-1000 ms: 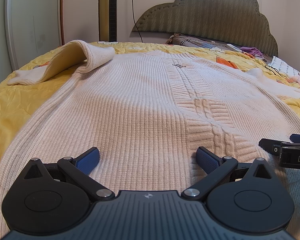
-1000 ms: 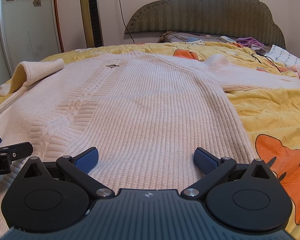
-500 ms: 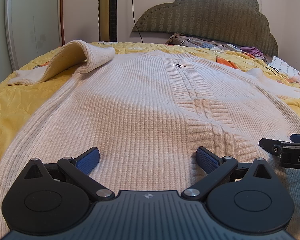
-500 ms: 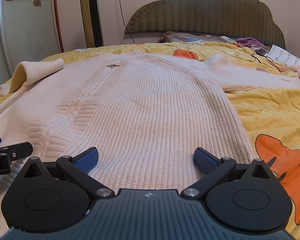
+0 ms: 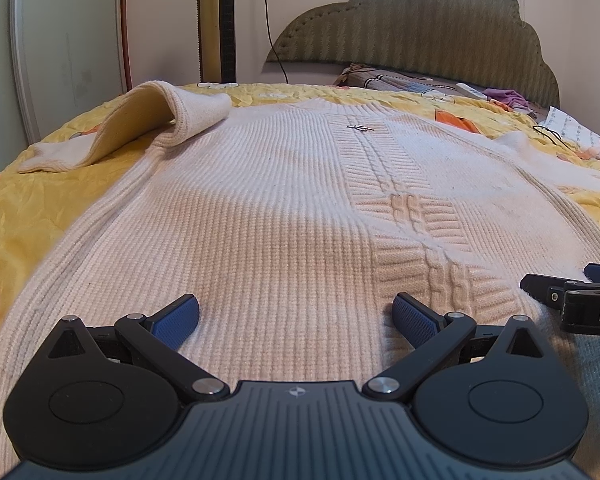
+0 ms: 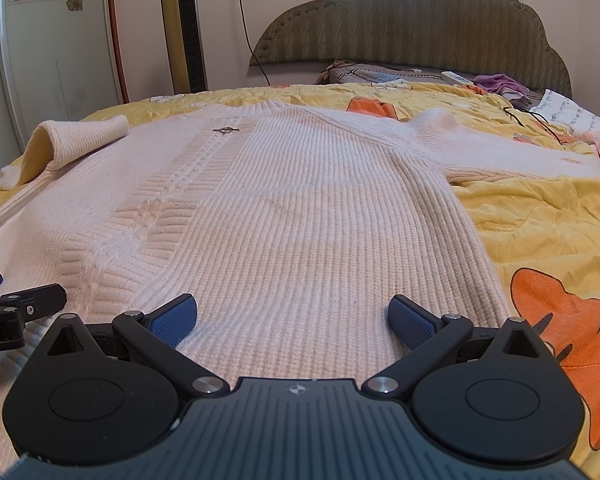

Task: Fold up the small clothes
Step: 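Grasp the cream sweater's sleeve cuff with the right gripper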

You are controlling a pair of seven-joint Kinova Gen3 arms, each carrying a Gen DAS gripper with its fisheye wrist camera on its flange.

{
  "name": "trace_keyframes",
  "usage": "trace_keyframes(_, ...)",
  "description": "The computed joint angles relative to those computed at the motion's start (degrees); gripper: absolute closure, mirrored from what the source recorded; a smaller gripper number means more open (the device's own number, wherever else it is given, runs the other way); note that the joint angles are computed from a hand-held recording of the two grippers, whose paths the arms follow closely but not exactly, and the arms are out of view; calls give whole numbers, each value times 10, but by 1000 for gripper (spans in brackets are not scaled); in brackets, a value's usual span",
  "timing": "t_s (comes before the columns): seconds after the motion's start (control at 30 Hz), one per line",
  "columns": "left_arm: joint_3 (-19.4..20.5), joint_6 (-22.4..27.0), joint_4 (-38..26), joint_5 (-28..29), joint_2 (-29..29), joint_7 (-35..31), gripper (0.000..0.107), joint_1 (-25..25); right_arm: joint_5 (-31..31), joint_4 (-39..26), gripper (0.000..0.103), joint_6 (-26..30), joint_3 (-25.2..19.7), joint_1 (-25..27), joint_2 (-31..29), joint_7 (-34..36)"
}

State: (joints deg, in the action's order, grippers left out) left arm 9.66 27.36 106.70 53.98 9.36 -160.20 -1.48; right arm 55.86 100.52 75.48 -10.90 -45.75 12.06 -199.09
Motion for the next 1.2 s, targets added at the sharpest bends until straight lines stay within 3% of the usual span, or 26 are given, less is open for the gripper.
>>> trace_keyframes(0.1, -8, -5, -1, -12, 0, 11, 4, 12, -1, -1, 0, 0, 0, 0, 1, 1)
trace_keyframes(0.2, -10, -10, -6, -56, -5, 72, 4, 22, -3, 0, 0, -6, 1, 3, 1, 5)
trace_keyframes(0.27, -31, 23, -27, -79, -3, 119, 4, 35, -10, -6, 0, -7, 2, 6, 1, 20)
trace_keyframes(0.37, -21, 86, -82, -97, 16, 187, 4, 24, -42, -24, 0, -17, 3, 26, -14, 61)
trace_keyframes(0.5, -62, 101, -154, -131, 54, 280, 4, 88, -10, 6, 0, -77, 9, 49, -63, 48)
trace_keyframes(0.7, 0, 100, -254, -213, 118, 417, 4, 94, -18, 22, 0, -157, 25, 152, -113, 114)
trace_keyframes(0.87, 51, 65, -286, -238, 158, 425, 4, 97, -27, 92, 5, -258, 50, 262, -195, 112)
trace_keyframes(0.97, 52, 64, -299, -271, 183, 450, 4, 113, 2, 150, 13, -312, 73, 342, -257, 54)
trace_keyframes(1.13, 54, -29, -233, -288, 169, 403, 4, 130, 8, 232, 26, -416, 160, 474, -348, -62)
trace_keyframes(1.2, 50, -28, -239, -310, 172, 422, 4, 138, 4, 247, 42, -424, 197, 501, -358, -81)
